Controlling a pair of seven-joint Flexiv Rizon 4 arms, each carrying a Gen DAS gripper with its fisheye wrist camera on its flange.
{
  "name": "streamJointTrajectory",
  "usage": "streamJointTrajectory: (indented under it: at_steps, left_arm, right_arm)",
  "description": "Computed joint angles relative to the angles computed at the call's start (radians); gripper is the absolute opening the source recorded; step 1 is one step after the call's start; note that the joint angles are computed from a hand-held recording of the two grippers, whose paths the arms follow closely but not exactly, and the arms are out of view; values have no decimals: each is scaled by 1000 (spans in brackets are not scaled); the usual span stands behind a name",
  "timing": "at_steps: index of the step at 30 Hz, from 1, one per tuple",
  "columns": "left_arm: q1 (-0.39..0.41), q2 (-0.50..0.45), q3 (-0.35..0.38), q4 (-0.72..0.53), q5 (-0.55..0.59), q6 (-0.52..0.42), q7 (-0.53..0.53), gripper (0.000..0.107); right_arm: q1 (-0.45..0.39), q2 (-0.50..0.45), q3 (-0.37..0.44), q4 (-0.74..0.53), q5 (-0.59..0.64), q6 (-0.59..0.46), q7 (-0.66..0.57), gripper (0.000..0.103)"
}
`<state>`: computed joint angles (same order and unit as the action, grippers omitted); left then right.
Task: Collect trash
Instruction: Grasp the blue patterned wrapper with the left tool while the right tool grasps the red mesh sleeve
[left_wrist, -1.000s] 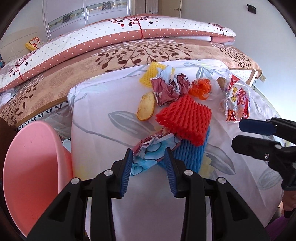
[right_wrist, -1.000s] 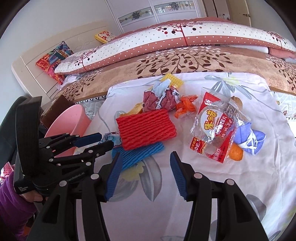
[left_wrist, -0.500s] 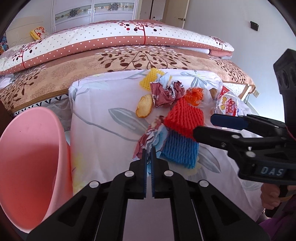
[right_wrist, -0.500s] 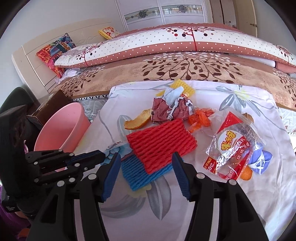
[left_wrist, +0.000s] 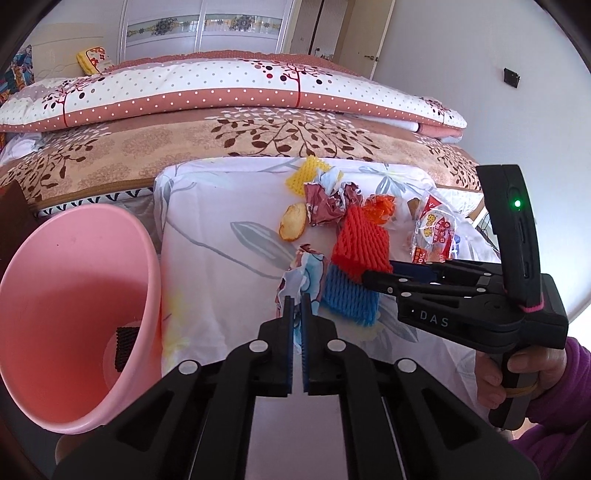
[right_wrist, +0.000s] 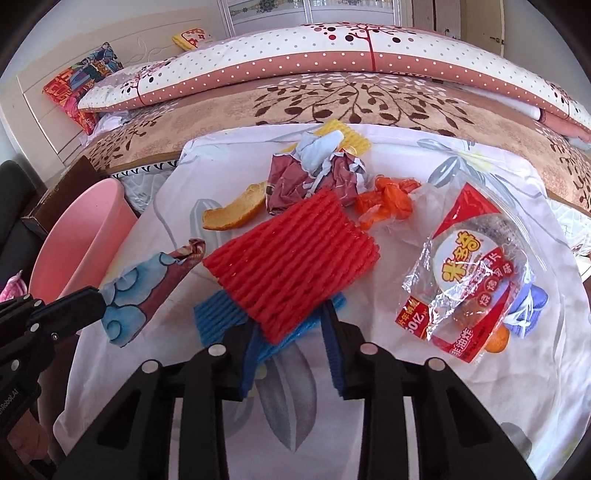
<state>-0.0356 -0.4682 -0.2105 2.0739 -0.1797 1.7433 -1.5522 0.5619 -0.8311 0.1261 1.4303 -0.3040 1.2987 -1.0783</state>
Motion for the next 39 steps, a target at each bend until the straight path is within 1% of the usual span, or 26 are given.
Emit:
streamJointTrajectory:
  at_steps: [1, 4, 9, 13, 16, 18, 21, 24, 27, 30, 36, 39]
  left_arm:
    - [-4, 2, 4, 2, 0, 6, -3, 3]
    - [-21, 11, 23, 9, -3, 25, -19, 3]
    - [-24, 38, 40, 35, 1, 82, -60, 3]
    - [-54, 66, 95, 55, -6, 121, -94, 3]
    - [-120, 85, 184, 72, -39, 145, -103, 3]
    - [-176, 95, 250, 86, -78, 161, -98, 3]
    - [-211, 114, 300, 121, -129, 189, -89, 3]
    - [-262, 125, 356, 151, -208, 212, -57, 3]
    - [-281, 135, 374, 183, -281, 232, -28, 3]
    - [-272, 146, 368, 213, -336, 247, -9, 3]
    - [-198, 158, 324, 261, -357, 261, -32, 3]
    - [-182, 156, 318, 274, -359, 265, -38, 3]
  right_arm:
    - [1, 4, -3, 6, -1, 3, 1, 12]
    - [3, 24, -11, 31, 2, 37, 14, 7]
    - [13, 58, -24, 67, -15, 113, 17, 5]
    - [11, 72, -3, 66, -23, 141, -1, 5]
    - [0, 68, 41, 41, -18, 136, -32, 5]
    - [-16, 54, 91, 5, -5, 113, -69, 5]
    - [-32, 24, 169, -62, 27, 66, -139, 5]
    - [-27, -6, 221, -129, 65, 20, -210, 5]
    - [1, -33, 242, -192, 91, -18, -265, 5]
    - [35, -60, 250, -253, 112, -59, -318, 5]
    - [112, -106, 217, -357, 147, -130, -385, 5]
    - [143, -127, 191, -399, 162, -164, -398, 5]
